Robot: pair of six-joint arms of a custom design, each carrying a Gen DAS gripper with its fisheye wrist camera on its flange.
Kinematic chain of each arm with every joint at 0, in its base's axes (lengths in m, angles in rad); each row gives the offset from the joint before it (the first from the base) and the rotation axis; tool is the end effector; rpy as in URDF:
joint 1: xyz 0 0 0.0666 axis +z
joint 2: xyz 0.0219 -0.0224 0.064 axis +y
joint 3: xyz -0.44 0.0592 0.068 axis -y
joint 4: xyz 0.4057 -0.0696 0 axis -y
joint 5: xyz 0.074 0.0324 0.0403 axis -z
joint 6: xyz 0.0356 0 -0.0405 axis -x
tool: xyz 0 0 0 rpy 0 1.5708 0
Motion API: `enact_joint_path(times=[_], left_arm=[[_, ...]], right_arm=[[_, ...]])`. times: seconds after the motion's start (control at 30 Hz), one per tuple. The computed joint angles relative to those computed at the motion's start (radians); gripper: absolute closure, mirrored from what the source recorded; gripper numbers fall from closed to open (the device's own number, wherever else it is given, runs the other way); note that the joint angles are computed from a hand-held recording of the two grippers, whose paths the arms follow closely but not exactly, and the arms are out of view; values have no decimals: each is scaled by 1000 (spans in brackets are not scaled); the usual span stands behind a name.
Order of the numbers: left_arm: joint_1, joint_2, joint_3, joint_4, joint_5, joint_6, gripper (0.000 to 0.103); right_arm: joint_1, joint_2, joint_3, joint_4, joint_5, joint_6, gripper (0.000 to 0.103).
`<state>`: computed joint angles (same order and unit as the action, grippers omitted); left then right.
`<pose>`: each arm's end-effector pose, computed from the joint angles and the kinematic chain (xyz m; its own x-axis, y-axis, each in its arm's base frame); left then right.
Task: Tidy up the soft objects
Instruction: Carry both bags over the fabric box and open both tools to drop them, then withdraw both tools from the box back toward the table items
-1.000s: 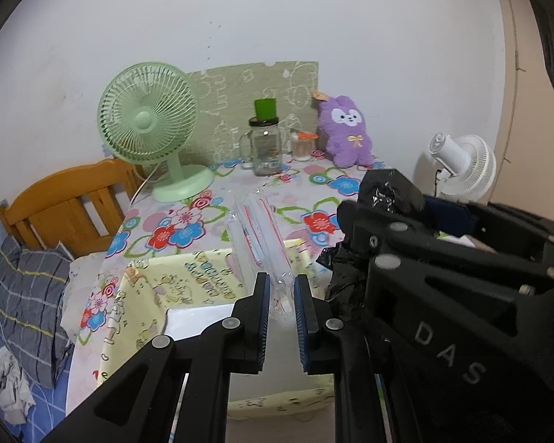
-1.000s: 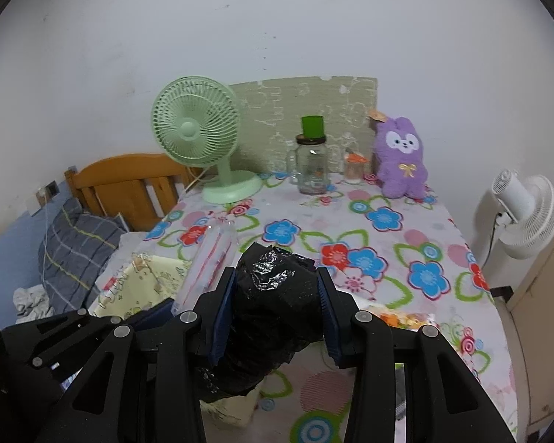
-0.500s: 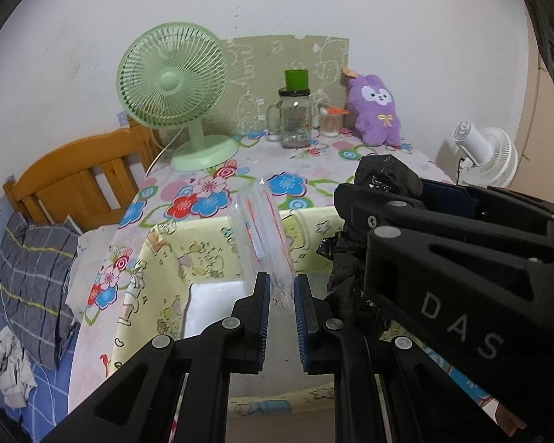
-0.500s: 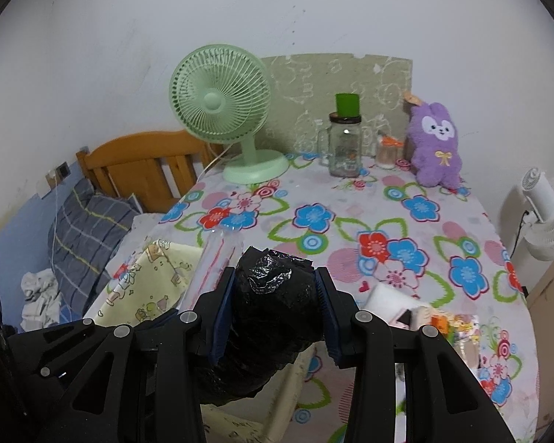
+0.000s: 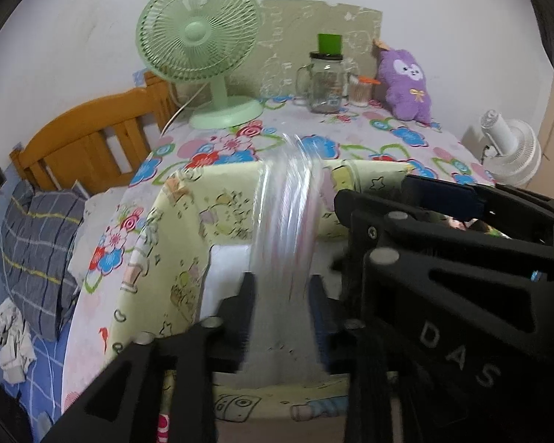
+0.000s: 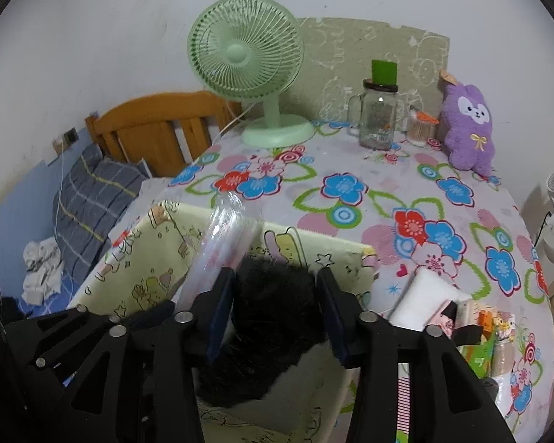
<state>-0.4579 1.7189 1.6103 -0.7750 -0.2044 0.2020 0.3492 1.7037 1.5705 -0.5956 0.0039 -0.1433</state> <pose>0.5648 -0.2707 0.4275 -0.7430 0.1471 -0.6530 0.1718 0.9848 0.0264 0.5934 0.2155 0.4307 -0.6678 -0.0912 -0.7387 -0.2466 0.9635 0.1040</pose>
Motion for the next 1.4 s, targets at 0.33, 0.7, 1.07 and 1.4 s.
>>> enact_joint_path(times=[0.33, 0.7, 1.07, 1.4], left_arm=[[1, -1, 5, -16, 18, 19, 41], [-26, -10, 14, 6, 6, 11, 21], [-63, -26, 14, 44, -19, 1, 9], [-101, -53, 6, 73, -53, -12, 4]], right_arm=[[5, -15, -35, 65, 38, 7, 15], [-2, -56, -73, 77, 78, 19, 11], [-17, -124, -138, 124, 102, 15, 6], [-28, -188, -197, 163, 113, 10, 4]])
